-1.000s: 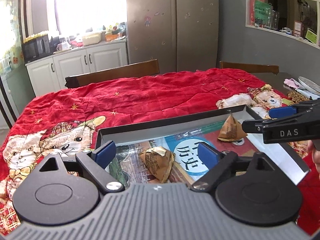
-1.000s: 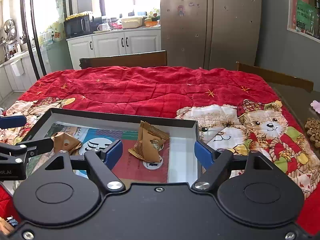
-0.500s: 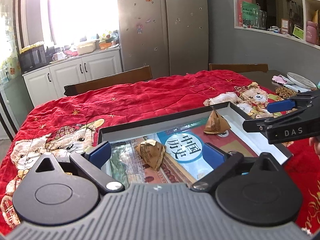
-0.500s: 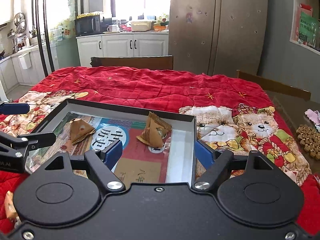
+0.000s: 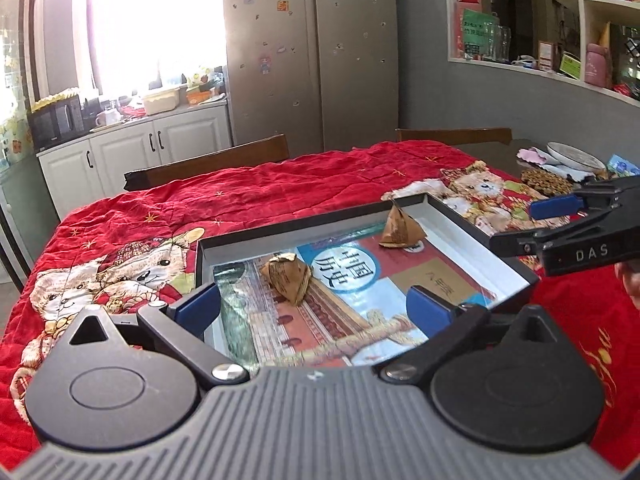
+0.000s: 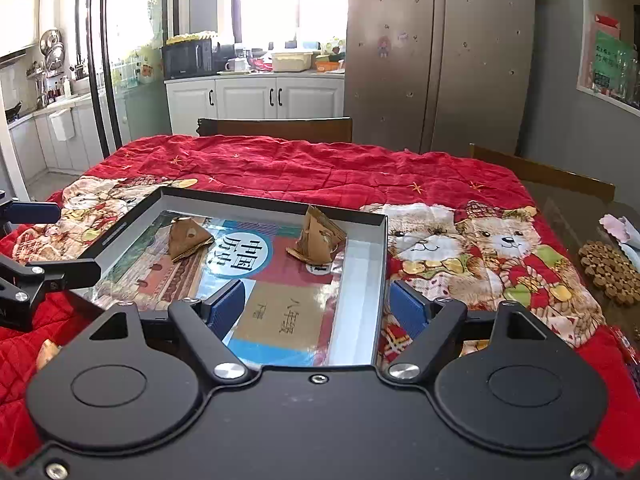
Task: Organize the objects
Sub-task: 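Withdraw both open tools from the box back toward the pile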
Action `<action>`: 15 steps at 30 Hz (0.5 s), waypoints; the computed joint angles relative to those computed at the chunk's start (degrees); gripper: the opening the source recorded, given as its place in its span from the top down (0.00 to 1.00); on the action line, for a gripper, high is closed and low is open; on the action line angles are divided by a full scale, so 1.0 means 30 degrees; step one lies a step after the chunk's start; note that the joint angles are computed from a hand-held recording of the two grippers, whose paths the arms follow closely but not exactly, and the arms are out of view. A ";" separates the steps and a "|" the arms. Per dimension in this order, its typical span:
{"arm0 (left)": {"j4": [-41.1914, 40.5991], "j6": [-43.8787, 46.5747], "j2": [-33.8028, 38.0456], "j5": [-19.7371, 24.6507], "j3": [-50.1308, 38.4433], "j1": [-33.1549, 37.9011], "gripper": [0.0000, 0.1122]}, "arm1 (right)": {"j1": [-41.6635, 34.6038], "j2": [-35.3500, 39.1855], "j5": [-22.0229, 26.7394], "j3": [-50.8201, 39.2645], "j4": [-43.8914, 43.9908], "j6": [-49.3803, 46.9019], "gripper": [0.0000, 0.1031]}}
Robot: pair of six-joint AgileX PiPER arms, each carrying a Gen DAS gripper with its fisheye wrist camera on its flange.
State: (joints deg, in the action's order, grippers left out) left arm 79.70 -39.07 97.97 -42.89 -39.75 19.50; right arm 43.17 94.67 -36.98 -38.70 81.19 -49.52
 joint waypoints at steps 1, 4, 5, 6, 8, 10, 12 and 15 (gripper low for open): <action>0.0066 0.0163 -0.0124 -0.0148 0.0199 0.0191 0.08 | 0.0272 -0.0172 -0.0183 0.0222 0.0089 0.0064 0.24; 0.0513 0.0286 -0.0473 -0.0691 0.0695 0.0827 0.08 | 0.1021 -0.0759 -0.0569 0.0924 0.0279 0.0374 0.24; 0.0678 0.0248 -0.0574 -0.0833 0.0856 0.1007 0.08 | 0.1243 -0.0943 -0.0633 0.1140 0.0340 0.0471 0.24; 0.0890 0.0155 -0.0677 -0.0946 0.0962 0.1174 0.08 | 0.1473 -0.1133 -0.0687 0.1330 0.0445 0.0510 0.24; 0.1272 0.0155 -0.0845 -0.1201 0.1208 0.1557 0.08 | 0.1937 -0.1401 -0.0844 0.1671 0.0620 0.0605 0.24; 0.1561 0.0307 -0.1042 -0.1500 0.1539 0.1983 0.08 | 0.2416 -0.1583 -0.1004 0.1967 0.0828 0.0758 0.24; 0.1840 0.0419 -0.1173 -0.1809 0.1792 0.2425 0.08 | 0.2845 -0.1699 -0.1120 0.2259 0.0907 0.1030 0.24; 0.2251 0.0418 -0.1356 -0.2239 0.2092 0.3023 0.08 | 0.3483 -0.1778 -0.1263 0.2593 0.0904 0.1510 0.24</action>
State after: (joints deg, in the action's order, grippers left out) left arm 86.45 -37.82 93.91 -49.61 -33.47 28.57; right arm 53.62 89.33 -40.77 -30.92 83.90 -44.99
